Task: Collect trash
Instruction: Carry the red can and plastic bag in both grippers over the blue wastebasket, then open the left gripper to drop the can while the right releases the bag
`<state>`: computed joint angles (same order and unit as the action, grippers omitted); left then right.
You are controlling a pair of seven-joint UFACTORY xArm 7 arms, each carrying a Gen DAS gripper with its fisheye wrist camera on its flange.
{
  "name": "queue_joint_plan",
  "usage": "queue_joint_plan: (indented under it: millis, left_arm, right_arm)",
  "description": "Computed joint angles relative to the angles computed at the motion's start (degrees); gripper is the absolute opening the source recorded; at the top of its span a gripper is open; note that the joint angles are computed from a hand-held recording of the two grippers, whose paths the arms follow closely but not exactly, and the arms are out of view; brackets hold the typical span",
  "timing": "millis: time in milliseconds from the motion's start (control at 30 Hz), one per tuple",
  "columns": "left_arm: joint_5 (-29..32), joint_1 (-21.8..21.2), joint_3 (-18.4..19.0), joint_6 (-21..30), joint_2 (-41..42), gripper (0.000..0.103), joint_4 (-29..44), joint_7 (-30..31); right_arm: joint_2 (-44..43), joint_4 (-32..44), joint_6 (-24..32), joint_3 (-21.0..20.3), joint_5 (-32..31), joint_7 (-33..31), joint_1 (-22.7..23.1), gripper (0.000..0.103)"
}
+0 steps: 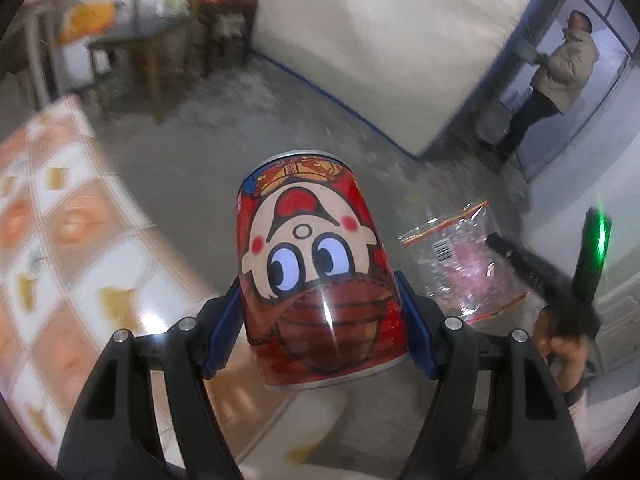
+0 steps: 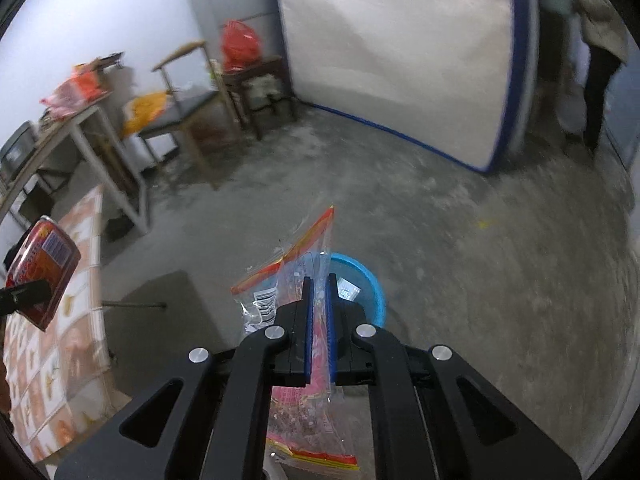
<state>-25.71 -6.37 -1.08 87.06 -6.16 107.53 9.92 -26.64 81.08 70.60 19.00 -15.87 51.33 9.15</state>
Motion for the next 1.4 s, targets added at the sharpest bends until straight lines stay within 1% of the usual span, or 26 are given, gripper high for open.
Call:
queue_joint_plan:
  millis: [100,167,267,367,400,467,567,667,700,733,833,967,1033,1067,1133,1233,1300,1400]
  left_arm:
    - [-0.1,-1.7,-2.3,2.9,7.1,0.066,5.5,-3.7]
    - [0.2,-3.1,-4.1,4.4,11.6,0.066,8.4,-7.2]
    - [1.0,-4.8,-5.9,4.6,15.4,0.066,9.2,-10.2]
    - [-0.4,-7.1,-7.8,4.1,19.8,0.066,9.3,-14.6]
    - [-0.4,-7.6,-8.1,3.7,21.0,0.066,9.4,-15.1]
    - [1.0,-9.8,-9.0,1.8,23.7,0.067,9.6,-16.0]
    - [2.1,-11.5,-9.6,-2.6,25.6,0.067,7.5,-15.4]
    - [3.9,-13.1,-9.6,-9.8,25.8,0.083,3.7,-15.7]
    - [4.0,-13.2,-9.4,-12.3,25.3,0.083,1.9,-16.2]
    - [3.3,-12.8,-9.4,-13.2,25.3,0.083,1.4,-16.7]
    - [2.1,-11.4,-9.4,-12.6,25.6,0.083,3.2,-17.7]
    - [1.3,-9.4,-9.1,-12.5,23.4,0.083,5.6,-16.4]
    - [-0.1,-7.9,-8.9,-11.3,21.9,0.083,7.1,-15.4]
    - [-0.3,-7.2,-8.6,-10.5,20.8,0.083,8.1,-15.1]
    - [-0.4,-6.1,-8.0,-9.0,18.4,0.083,9.3,-13.9]
    - [-1.5,-3.9,-6.7,-6.9,14.4,0.083,9.9,-10.5]
    - [-2.4,-2.2,-5.3,-6.2,10.3,0.084,8.2,-8.0]
    - [-4.1,0.2,-2.3,-5.7,2.9,0.084,2.9,-4.3]
  right_arm:
    - [-2.9,-6.4,-2.1,-2.5,2.1,0.7,-0.1,0.006]
    - [-4.2,-9.5,-2.8,-3.2,2.8,1.1,-0.6,0.006]
    - [-6.9,-14.8,-4.3,-5.0,4.4,1.4,-1.2,0.006]
    - [-9.9,-19.1,-5.0,-6.5,5.8,1.2,-2.1,0.006]
    - [-11.0,-20.4,-5.1,-7.0,6.2,1.1,-2.5,0.006]
    - [-12.9,-22.3,-4.8,-7.7,6.7,0.7,-3.4,0.006]
    - [-15.7,-25.0,-4.4,-8.5,7.5,0.1,-4.6,0.006]
    - [-17.9,-27.5,-4.3,-9.3,8.7,-0.4,-5.5,0.006]
    - [-18.4,-28.2,-4.3,-9.5,9.2,-0.6,-5.7,0.006]
    - [-18.4,-28.3,-4.4,-9.5,9.6,-0.7,-5.9,0.006]
    - [-18.7,-29.7,-5.0,-9.8,10.6,-1.2,-6.1,0.006]
    - [-17.1,-30.4,-8.5,-10.1,12.7,-1.3,-6.0,0.006]
    - [-15.8,-30.3,-10.5,-10.2,13.2,-1.6,-5.9,0.006]
    - [-14.4,-30.2,-12.4,-10.4,13.8,-1.7,-5.6,0.006]
    - [-12.6,-29.6,-14.3,-10.4,14.4,-1.5,-5.5,0.006]
    - [-7.3,-27.5,-17.6,-9.7,14.0,-0.8,-5.6,0.006]
    - [-2.6,-25.5,-19.8,-8.6,12.5,0.1,-5.9,0.006]
    - [4.2,-22.3,-21.5,-6.9,8.6,2.6,-6.0,0.006]
